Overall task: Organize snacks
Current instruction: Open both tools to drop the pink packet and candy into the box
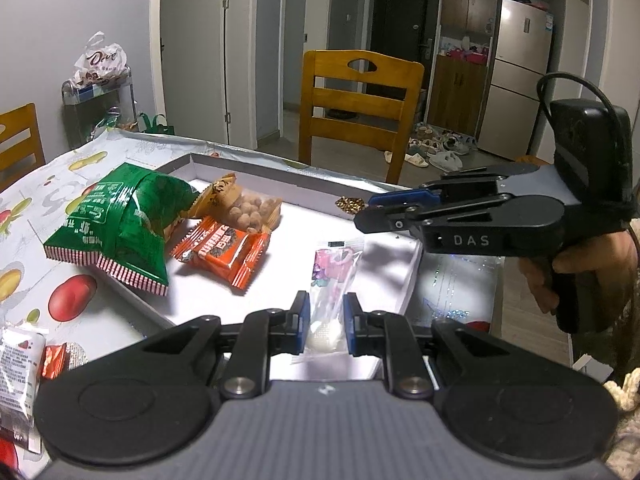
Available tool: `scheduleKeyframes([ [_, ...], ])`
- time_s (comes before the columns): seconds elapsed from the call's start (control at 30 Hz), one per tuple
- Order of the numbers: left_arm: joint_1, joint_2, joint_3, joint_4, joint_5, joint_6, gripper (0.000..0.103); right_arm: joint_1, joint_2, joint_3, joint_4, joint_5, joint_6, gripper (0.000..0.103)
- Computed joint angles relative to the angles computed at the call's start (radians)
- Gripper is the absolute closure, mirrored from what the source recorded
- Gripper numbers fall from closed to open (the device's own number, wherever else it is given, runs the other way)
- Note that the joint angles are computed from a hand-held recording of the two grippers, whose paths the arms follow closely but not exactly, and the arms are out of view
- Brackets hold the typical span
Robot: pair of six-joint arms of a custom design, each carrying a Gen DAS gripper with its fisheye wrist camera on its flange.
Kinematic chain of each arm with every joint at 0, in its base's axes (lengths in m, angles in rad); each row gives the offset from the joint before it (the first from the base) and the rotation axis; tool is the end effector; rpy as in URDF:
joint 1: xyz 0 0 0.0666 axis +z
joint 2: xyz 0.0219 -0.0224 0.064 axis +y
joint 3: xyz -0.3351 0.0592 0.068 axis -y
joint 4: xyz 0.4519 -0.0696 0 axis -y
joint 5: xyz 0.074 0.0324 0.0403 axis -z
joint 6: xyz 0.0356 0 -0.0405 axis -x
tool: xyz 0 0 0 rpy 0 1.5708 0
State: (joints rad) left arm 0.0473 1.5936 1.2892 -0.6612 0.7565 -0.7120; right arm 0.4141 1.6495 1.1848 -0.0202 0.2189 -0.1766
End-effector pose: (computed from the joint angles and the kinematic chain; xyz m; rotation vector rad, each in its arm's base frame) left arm 0.5858 0.0029 0.2464 1.0010 2.0420 -0.5719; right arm 0.5673 0.2405 0.2059 -0.1074 2.0434 0.1440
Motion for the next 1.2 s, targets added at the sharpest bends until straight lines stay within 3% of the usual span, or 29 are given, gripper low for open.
scheduleKeyframes([
  [0.33,0.000,0.004,0.003,-0.002,-0.004,0.013,0.087,-0.001,-0.001,-0.003,0.004,0.000,-0.003,0.078],
  [0.57,0.000,0.001,-0.001,0.018,-0.005,0.040,0.076,-0.002,-0.008,-0.012,0.016,0.004,-0.011,0.073],
  [0.7,0.001,-0.003,-0.009,0.037,-0.003,0.055,0.062,-0.003,-0.014,-0.019,0.029,0.001,-0.027,0.062],
  [0.97,0.004,-0.006,-0.011,0.040,0.005,0.055,0.061,-0.001,-0.024,-0.028,0.040,0.007,-0.035,0.048],
  [1.0,0.005,-0.008,-0.012,0.042,0.006,0.055,0.061,0.000,-0.025,-0.029,0.040,0.007,-0.036,0.041],
  [1.1,0.011,-0.019,-0.024,0.061,0.014,0.065,0.046,0.003,-0.035,-0.040,0.062,0.007,-0.040,0.023],
  [1.2,0.021,-0.034,-0.040,0.093,0.030,0.081,0.032,0.007,-0.041,-0.040,0.062,0.014,-0.035,0.017],
])
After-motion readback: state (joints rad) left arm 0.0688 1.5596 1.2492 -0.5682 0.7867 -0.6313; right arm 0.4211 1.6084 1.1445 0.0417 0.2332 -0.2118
